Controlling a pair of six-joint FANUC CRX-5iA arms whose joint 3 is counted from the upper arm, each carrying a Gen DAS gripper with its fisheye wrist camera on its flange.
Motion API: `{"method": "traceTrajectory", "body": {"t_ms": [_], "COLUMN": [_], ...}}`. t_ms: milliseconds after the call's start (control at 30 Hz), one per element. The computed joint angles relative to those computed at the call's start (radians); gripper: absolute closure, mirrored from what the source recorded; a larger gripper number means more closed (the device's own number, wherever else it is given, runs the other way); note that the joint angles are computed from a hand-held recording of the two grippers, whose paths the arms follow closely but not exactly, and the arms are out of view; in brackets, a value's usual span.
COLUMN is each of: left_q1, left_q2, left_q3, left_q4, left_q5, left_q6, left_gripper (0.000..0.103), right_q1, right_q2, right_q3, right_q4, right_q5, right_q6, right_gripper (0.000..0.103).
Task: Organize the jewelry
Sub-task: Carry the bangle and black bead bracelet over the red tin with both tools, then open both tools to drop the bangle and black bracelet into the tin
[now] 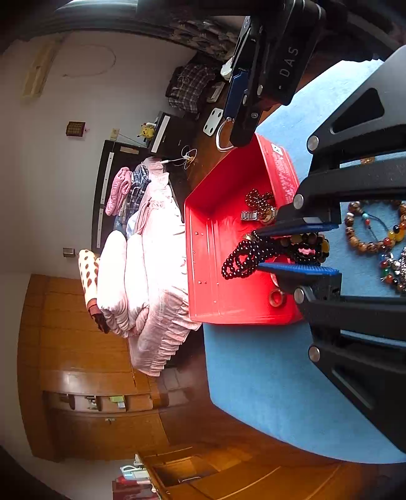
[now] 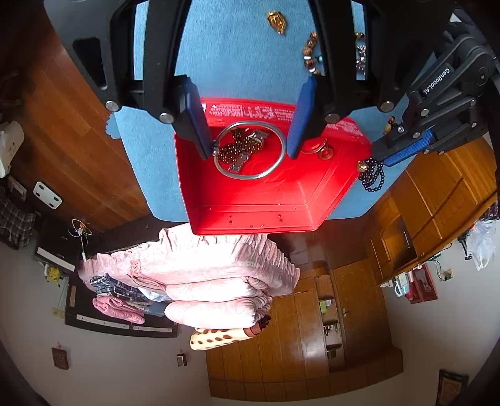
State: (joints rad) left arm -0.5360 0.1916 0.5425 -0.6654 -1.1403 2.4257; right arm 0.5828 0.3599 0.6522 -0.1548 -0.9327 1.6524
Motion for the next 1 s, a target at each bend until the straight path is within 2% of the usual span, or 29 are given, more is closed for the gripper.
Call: {"method": "traceTrajectory", "body": {"t_ms": [100,433,633,1000], "left_q1": [0.028,0.116,0.143,0.169], "left_q2": [0.006,0.106,0.149,0.148], "left_q3": [0.010,0.114,0.136,0.113], "left_q4": [0.008,0.067,0.104,0.128], "left_q5": [0.023,0.004,0.019,0.023], "left_q6": [-0.018,-0.096,-0.118,-0.107], "left_gripper": [0.087,0.087,0.087,0.086], "right_q1": [0.001,0.016,0.013,0.026], "right_q2": [0.052,0.239,0.306,0.338], "right_q3": [0.073,0.313,0.413,0.441], "right_q4": [-0.004,0.043,0.056,0.080], "right_q5": [-0.014,-0.140,-0.186,-0.215], "right_q6": [-0.010,-0.069,-0.077,-0.084], "right_gripper": [0.055,0.055,0.055,0.055]}}
